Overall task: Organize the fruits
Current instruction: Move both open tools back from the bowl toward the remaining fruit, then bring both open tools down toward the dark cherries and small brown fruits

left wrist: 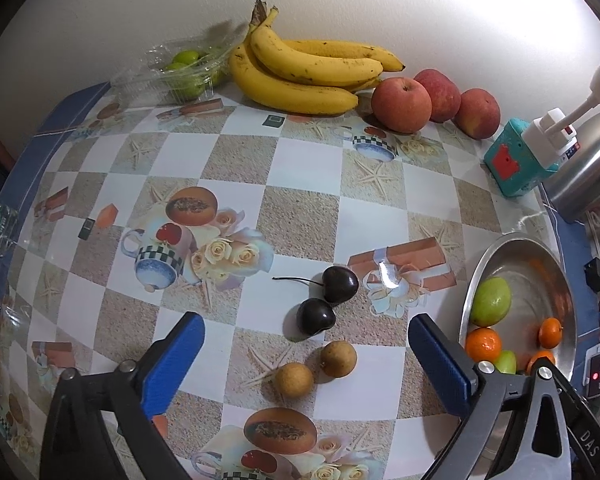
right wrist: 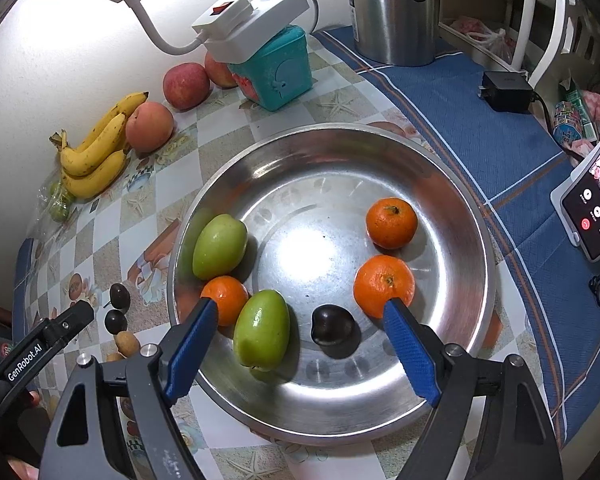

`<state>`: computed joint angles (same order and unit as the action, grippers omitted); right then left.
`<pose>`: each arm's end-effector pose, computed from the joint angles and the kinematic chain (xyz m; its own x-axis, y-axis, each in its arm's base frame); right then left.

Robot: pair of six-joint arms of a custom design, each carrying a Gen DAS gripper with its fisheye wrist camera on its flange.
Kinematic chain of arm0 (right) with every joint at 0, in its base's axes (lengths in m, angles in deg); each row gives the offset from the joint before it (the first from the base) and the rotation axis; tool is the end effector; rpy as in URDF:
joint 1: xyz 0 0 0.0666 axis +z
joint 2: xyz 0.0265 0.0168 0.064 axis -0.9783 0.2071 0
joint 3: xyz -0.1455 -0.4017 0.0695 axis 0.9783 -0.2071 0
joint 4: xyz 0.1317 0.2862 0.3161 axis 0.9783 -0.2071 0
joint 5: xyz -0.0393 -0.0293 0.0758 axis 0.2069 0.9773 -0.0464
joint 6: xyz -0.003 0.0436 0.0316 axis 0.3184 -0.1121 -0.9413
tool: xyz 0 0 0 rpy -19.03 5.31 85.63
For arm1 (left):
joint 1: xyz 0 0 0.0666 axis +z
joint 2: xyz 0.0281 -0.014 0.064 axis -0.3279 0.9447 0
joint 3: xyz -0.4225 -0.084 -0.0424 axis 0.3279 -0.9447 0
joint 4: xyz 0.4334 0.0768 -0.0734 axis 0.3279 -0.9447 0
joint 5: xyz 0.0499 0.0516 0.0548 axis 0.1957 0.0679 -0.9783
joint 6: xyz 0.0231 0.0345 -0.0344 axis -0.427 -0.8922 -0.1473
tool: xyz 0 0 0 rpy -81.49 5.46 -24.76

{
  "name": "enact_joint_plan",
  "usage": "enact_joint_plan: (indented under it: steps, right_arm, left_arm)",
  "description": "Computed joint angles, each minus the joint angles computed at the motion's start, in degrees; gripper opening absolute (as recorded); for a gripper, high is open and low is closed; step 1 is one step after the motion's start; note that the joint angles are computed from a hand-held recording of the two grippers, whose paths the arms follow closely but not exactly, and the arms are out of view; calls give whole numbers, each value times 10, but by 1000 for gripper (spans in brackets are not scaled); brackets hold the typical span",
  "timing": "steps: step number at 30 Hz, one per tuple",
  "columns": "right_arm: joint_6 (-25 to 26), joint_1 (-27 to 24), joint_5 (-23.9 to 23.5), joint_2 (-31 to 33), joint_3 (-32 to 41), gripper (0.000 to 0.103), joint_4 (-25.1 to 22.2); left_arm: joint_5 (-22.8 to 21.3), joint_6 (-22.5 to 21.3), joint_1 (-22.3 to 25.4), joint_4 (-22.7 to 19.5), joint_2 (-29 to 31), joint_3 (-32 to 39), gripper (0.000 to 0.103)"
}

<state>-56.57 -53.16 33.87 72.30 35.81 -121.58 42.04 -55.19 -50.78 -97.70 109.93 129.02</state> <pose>0.3940 0.1726 0.5237 -0.6689 0.6544 -0.3525 0.6302 0.7508 0.1980 0.5162 -0.3166 0.5183 -0.9114 0.1444 -0.3852 0.1975 0.9750 -0.1017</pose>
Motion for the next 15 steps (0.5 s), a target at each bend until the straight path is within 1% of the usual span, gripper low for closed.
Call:
enact_joint_plan:
  steps: [5,9,15]
  right_arm:
    - [5,1,-1,3,3,85,-2]
    - [9,4,1,9,10,85,-5]
    - [21,12,-2,21,23,85,-6]
  left_arm:
    - [-2,-2,1,0,-2,-1,103]
    - [10,-6,5,0,-3,-1,103]
    - [3,-12,10,0,-9,-4,103]
